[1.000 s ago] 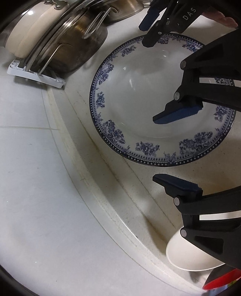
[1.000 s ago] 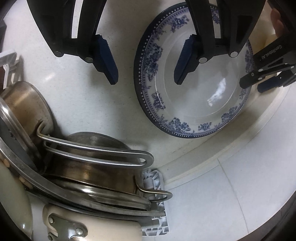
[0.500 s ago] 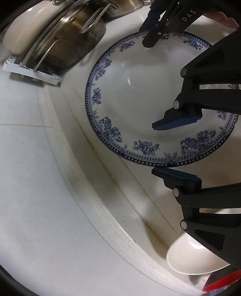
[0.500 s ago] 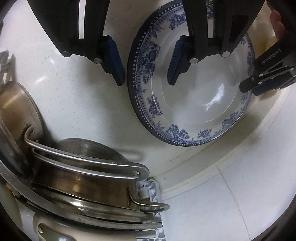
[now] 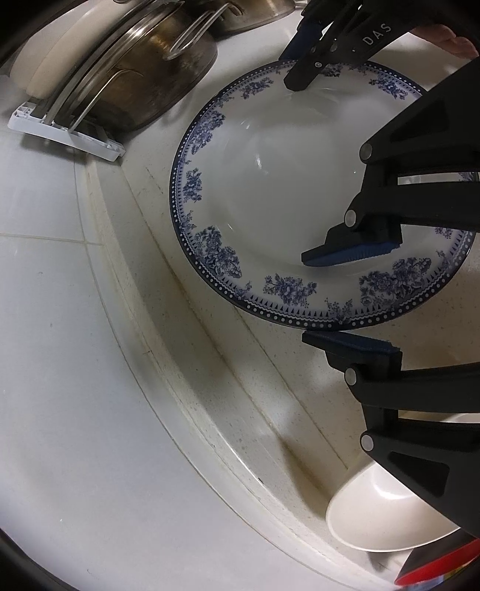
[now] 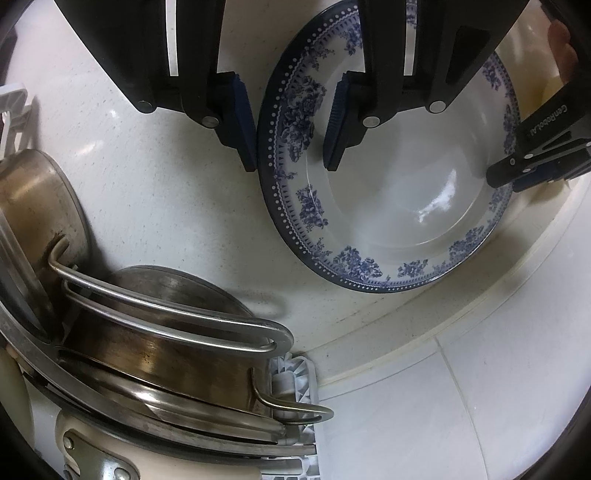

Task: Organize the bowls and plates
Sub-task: 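Lift the smaller plate and carry it back over the plate stack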

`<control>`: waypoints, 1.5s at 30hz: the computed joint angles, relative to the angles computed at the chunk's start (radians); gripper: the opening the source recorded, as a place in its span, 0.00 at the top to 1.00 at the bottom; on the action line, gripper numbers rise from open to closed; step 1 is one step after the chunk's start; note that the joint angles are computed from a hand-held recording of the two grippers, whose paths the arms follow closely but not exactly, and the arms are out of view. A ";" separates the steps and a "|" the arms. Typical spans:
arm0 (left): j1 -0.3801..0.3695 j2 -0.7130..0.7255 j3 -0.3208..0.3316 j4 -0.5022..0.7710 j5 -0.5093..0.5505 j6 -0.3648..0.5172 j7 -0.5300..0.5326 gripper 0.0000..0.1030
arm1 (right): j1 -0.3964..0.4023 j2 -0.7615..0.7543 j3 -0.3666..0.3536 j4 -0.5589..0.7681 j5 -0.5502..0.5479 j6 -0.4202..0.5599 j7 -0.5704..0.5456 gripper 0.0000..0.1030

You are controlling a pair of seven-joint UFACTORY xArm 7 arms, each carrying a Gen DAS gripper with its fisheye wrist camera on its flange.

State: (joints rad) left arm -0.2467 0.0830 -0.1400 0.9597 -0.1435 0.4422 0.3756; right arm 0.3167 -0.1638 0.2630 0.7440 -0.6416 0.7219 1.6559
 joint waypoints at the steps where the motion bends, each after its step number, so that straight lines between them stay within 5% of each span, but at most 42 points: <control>1: 0.003 -0.008 0.002 -0.006 -0.006 0.003 0.007 0.66 | 0.000 0.000 0.000 0.000 -0.001 -0.001 0.001 0.64; 17: 0.004 -0.053 0.004 -0.039 -0.048 -0.010 0.023 0.68 | -0.001 -0.026 0.009 -0.024 -0.013 -0.006 0.037 0.64; 29: 0.001 -0.224 0.055 -0.133 -0.182 0.030 0.133 0.68 | 0.021 -0.129 0.071 -0.021 0.013 0.101 0.036 0.64; 45: 0.013 -0.484 0.140 -0.257 -0.181 0.109 0.127 0.68 | 0.074 -0.180 0.162 0.088 0.044 0.269 0.007 0.64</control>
